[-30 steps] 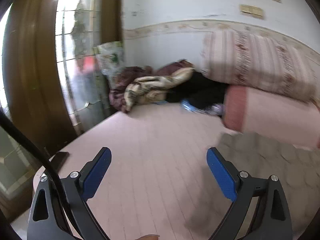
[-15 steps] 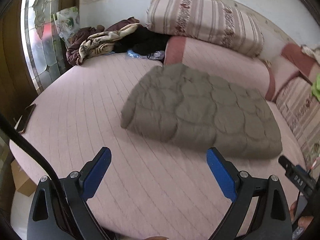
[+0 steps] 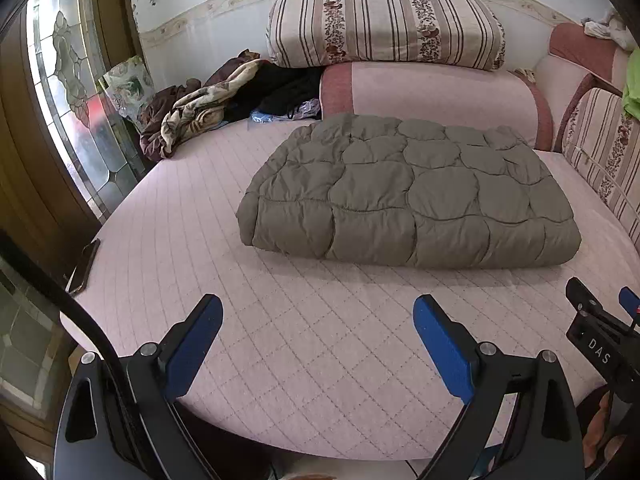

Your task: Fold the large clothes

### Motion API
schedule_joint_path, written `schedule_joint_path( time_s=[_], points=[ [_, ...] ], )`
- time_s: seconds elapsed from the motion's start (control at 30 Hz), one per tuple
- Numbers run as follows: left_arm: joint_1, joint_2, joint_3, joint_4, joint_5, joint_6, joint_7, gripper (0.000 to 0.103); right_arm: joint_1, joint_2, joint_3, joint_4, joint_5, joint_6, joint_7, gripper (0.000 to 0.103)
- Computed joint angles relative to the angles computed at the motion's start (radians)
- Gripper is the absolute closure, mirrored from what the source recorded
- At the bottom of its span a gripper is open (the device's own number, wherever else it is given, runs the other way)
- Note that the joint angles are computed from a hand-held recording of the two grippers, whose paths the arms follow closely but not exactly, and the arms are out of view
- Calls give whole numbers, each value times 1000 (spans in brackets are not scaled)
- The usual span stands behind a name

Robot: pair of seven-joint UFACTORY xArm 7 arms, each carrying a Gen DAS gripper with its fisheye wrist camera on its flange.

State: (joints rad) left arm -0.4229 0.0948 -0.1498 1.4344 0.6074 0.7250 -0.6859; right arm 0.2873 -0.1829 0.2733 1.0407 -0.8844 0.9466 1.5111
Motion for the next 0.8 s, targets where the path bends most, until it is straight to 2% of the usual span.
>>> schedule_joint_path(
  time_s=[0.13, 0.47, 0.63, 0.8],
  points=[
    [1, 2, 2, 1, 0, 12, -9, 8, 7, 12, 3, 14, 12, 18, -13, 7],
    [29, 5, 9, -21, -103, -11, 47, 8, 47, 54, 5, 55, -3, 70, -23, 7],
    [43, 0, 9, -45, -169, -49, 95, 8, 74, 90, 0, 90, -5, 87, -46, 7],
    [59, -19, 11, -81, -217, -112, 113, 8, 108, 118, 0, 123, -48, 146, -42, 7]
  ],
)
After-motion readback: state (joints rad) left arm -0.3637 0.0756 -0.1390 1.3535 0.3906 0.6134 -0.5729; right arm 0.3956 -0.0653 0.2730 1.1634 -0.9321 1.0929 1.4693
